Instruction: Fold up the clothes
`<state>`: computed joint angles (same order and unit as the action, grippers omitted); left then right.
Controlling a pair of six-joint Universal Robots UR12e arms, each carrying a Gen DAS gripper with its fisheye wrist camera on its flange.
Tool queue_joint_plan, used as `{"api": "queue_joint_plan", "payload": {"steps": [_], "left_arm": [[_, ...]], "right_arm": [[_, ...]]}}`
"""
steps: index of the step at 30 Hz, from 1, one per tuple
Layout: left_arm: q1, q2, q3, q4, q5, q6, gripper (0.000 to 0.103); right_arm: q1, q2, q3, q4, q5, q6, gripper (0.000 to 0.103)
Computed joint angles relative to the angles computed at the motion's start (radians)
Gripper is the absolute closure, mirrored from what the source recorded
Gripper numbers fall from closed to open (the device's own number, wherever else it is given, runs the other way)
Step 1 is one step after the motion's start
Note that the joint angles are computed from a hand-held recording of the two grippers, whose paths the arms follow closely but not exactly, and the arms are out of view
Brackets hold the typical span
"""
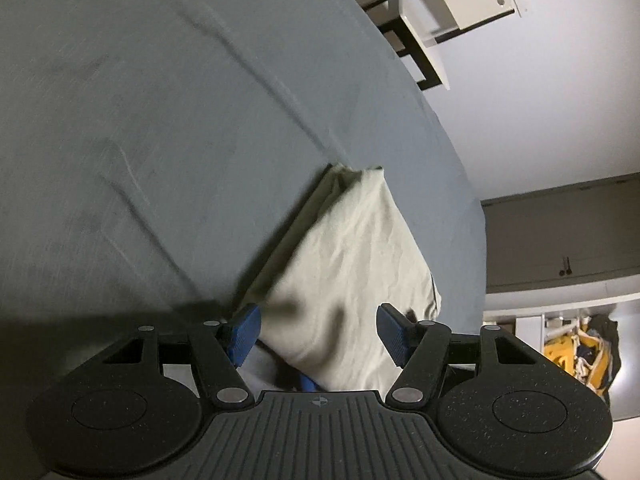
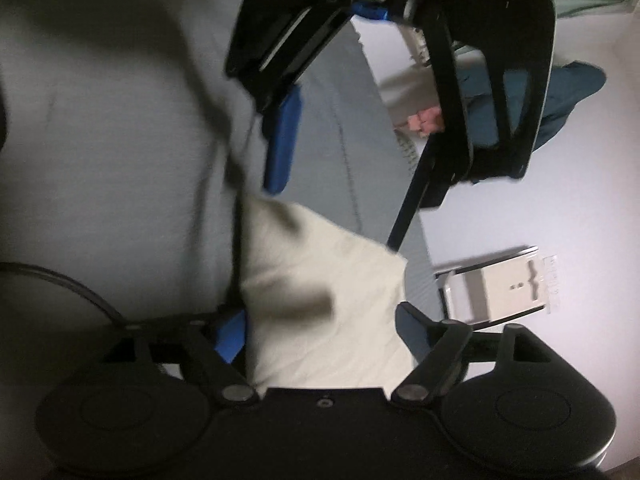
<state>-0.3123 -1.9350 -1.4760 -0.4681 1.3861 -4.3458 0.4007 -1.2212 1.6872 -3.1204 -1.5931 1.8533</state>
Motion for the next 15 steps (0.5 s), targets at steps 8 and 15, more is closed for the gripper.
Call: {"api": "queue_joint_plan", "payload": {"steps": [8, 15], "left_arm": [[0.01, -0.018, -0.035, 0.137, -0.045, -0.072, 0.039], [0.01, -0.083, -0.013, 0.261, -0.11, -0.155, 0.01]], "right_arm": [[0.002, -0.006, 0.003, -0.077, 0.004, 0.044, 0.026], [-0.007, -0.019, -0.006, -0.022, 0.017, 0.098, 0.026]]}}
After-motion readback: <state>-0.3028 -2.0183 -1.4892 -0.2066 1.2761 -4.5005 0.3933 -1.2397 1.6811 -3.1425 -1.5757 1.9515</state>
